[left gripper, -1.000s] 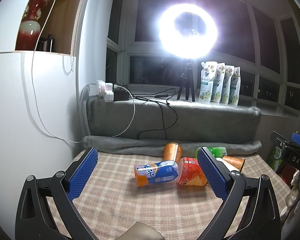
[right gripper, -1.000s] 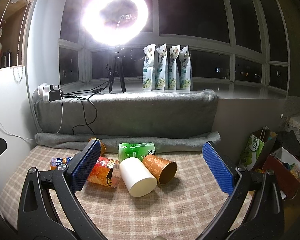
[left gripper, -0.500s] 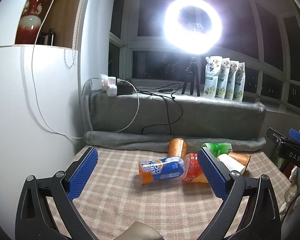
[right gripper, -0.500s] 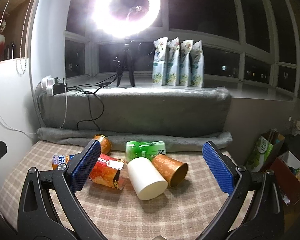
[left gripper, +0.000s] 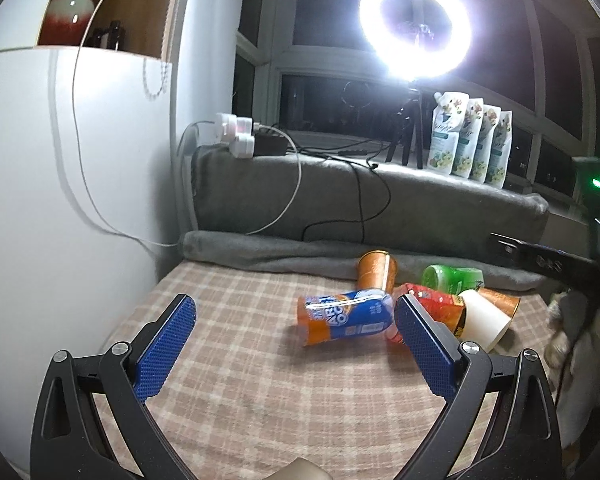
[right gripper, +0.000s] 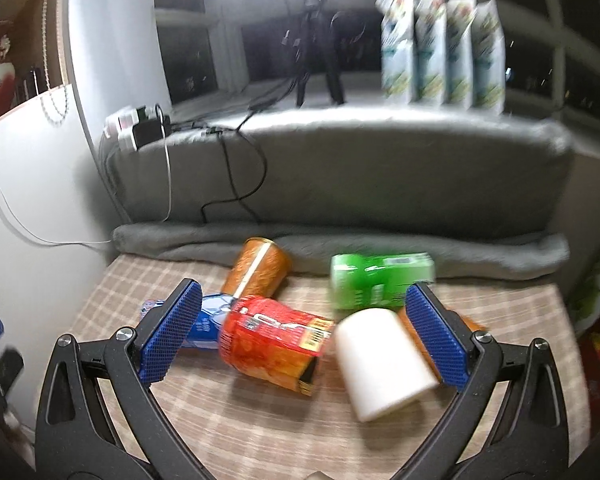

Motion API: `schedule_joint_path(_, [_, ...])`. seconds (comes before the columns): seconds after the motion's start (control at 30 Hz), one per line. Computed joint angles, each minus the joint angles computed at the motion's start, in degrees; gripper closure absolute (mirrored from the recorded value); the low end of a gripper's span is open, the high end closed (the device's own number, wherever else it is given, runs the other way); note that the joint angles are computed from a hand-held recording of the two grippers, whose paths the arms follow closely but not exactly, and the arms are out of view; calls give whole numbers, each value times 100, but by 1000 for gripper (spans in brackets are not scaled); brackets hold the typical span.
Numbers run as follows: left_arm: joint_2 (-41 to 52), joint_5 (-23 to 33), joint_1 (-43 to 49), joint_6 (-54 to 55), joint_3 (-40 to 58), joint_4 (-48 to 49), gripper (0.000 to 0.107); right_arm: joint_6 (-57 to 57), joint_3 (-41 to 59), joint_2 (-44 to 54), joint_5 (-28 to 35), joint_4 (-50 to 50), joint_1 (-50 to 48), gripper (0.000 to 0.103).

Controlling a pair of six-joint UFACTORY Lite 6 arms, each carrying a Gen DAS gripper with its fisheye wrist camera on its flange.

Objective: Flip cup upright
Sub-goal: 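Move the right tool toward the tipped orange patterned paper cup, then close the right gripper around the orange paper cup's body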

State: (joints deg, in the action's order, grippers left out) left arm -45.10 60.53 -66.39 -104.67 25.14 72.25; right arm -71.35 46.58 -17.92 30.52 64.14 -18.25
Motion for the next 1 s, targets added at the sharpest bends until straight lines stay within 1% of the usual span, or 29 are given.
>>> schedule_joint_path(0.1, [-84, -80, 93, 43, -95, -71, 8, 580, 716, 884, 96, -353, 323, 0])
schedule_joint_path(0.3, [-298, -351, 419, 188, -274, -202, 8, 2237, 2313, 2499, 439, -1616, 933, 0])
schedule_joint_path(0.47, [-424, -422, 465, 224, -404, -279, 8, 3662, 3945, 4087, 1005, -2465, 1287, 8])
schedule_joint_path(0.53, [-512, -457, 529, 277, -449, -322, 8, 4079, 4493, 4605, 1204, -2710, 1406, 9])
schedule_joint_path(0.63, [-707, -507, 684, 393, -534, -377, 8, 4576, 5217, 5278, 1458, -3079, 1595, 10])
schedule_joint_path(0.77, [-966, -572, 883, 544, -651, -474, 8, 5247, 6059, 6009, 1685, -3581, 1870, 19])
schedule_joint_path(0.9, [-1155, -554, 944, 628, -748, -544, 8, 5797, 6851, 6671, 1849, -4049, 2099, 21])
schedule_joint_path(1.0, [-1280, -533, 965, 705, -804, -611, 8, 6095, 7605, 7236, 2164, -4274, 2210, 23])
